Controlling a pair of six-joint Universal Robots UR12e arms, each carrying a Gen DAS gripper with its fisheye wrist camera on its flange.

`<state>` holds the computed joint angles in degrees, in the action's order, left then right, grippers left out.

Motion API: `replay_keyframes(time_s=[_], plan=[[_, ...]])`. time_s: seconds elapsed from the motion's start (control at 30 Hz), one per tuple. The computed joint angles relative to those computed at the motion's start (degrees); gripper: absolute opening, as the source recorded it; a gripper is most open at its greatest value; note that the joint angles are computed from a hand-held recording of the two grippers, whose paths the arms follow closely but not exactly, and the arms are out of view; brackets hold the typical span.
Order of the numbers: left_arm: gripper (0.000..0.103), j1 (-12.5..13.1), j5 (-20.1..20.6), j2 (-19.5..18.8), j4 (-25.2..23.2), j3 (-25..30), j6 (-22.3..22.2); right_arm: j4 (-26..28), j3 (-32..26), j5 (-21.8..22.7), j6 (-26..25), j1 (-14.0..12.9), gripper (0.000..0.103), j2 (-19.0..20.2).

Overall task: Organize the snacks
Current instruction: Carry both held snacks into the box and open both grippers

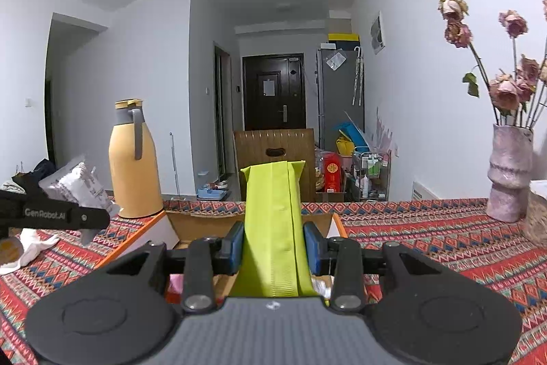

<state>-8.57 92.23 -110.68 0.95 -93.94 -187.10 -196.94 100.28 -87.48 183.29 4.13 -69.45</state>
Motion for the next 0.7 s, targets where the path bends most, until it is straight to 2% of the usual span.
replay_keyframes(time_s=[0.2, 0.37, 0.5, 0.7], plan=[[0.027, -0.06, 0.50, -2.87, -1.09, 4.39, -0.90, 3.40, -5.34, -0.42, -0.80, 0.05, 0.035, 3.06], [0.027, -0.24, 1.91, -5.61, -1.23, 7.48, -2.14, 4.37, -8.65, -1.83, 0.72, 0.08, 0.035, 5.64], [0.027, -0.05, 2.93, -7.61, -1.24, 8.70, -2.88, 4.12, -9.61, -1.99, 2.16, -0.24, 0.035, 7.18], [0.027, 0.37, 1.99, -8.89, -3.76, 9.39, -2.32, 7.74, -10.15, -0.37, 2.11, -0.49, 0.035, 8.09]])
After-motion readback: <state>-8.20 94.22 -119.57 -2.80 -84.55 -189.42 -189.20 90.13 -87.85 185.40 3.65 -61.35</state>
